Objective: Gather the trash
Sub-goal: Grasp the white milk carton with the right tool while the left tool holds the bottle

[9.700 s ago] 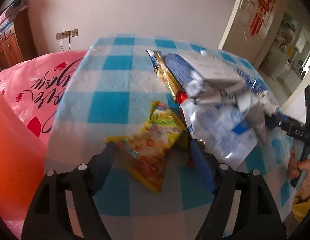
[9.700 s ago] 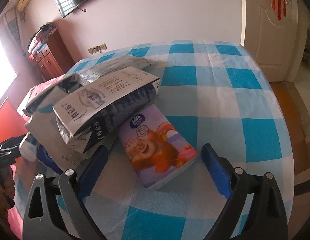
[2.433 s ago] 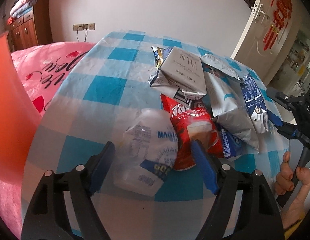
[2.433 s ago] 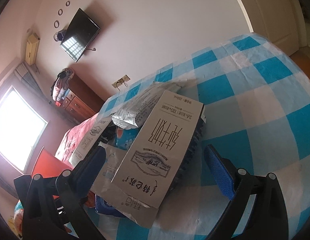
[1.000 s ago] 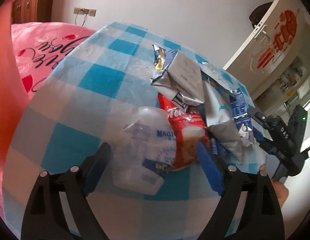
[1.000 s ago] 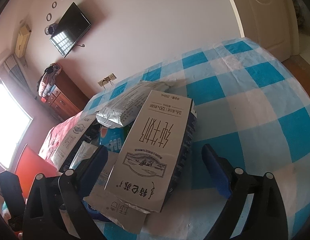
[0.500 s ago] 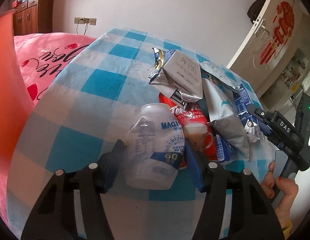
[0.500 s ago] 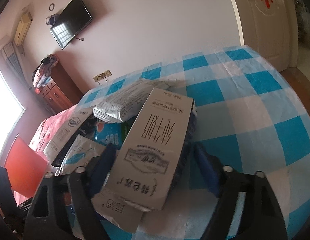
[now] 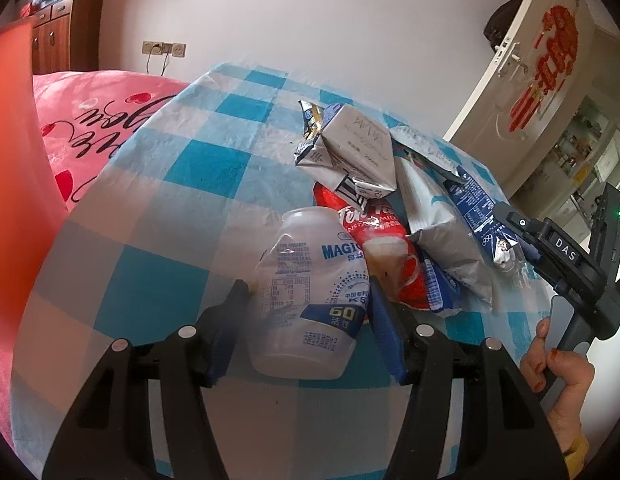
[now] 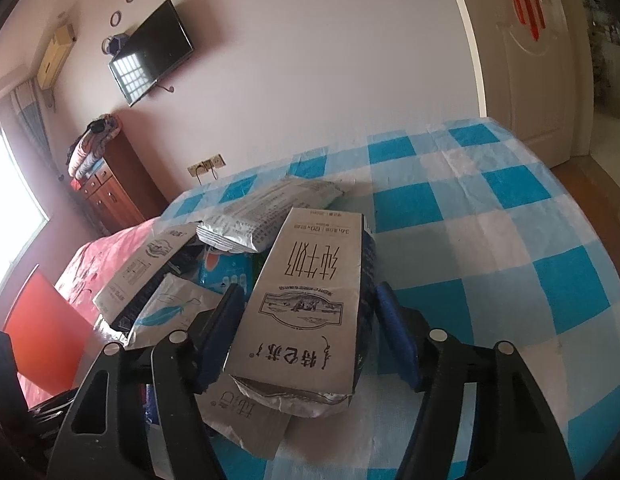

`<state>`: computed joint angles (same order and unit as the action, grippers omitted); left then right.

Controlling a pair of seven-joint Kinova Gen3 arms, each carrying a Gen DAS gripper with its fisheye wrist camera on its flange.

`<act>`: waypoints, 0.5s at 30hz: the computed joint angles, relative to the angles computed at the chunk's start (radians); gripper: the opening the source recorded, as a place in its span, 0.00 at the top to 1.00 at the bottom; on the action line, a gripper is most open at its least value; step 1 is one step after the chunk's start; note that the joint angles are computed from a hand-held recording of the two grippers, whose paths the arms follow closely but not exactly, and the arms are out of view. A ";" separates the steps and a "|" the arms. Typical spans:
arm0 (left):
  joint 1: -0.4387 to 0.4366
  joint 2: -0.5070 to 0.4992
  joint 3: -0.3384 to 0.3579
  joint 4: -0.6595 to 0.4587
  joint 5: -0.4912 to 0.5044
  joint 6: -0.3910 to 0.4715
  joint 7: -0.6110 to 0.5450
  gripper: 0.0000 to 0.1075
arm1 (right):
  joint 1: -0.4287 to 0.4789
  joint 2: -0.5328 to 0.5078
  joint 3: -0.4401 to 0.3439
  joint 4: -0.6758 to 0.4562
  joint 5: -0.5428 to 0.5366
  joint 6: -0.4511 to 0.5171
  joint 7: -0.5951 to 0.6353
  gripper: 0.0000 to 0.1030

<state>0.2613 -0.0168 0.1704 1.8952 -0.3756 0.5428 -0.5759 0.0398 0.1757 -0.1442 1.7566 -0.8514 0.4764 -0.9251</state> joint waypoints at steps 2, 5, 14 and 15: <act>-0.001 -0.014 0.000 0.013 -0.001 -0.014 -0.008 0.44 | 0.010 -0.006 -0.002 0.008 -0.022 0.001 0.013 0.35; -0.011 -0.034 0.005 0.030 -0.004 -0.031 -0.007 0.44 | 0.027 -0.010 0.003 0.018 -0.071 0.019 0.031 0.35; -0.063 -0.102 0.050 0.067 -0.030 -0.063 -0.010 0.44 | 0.116 -0.010 0.064 0.035 -0.294 0.213 0.095 0.35; -0.069 -0.106 0.057 0.068 -0.032 -0.065 -0.011 0.44 | 0.124 -0.013 0.073 0.037 -0.317 0.239 0.099 0.35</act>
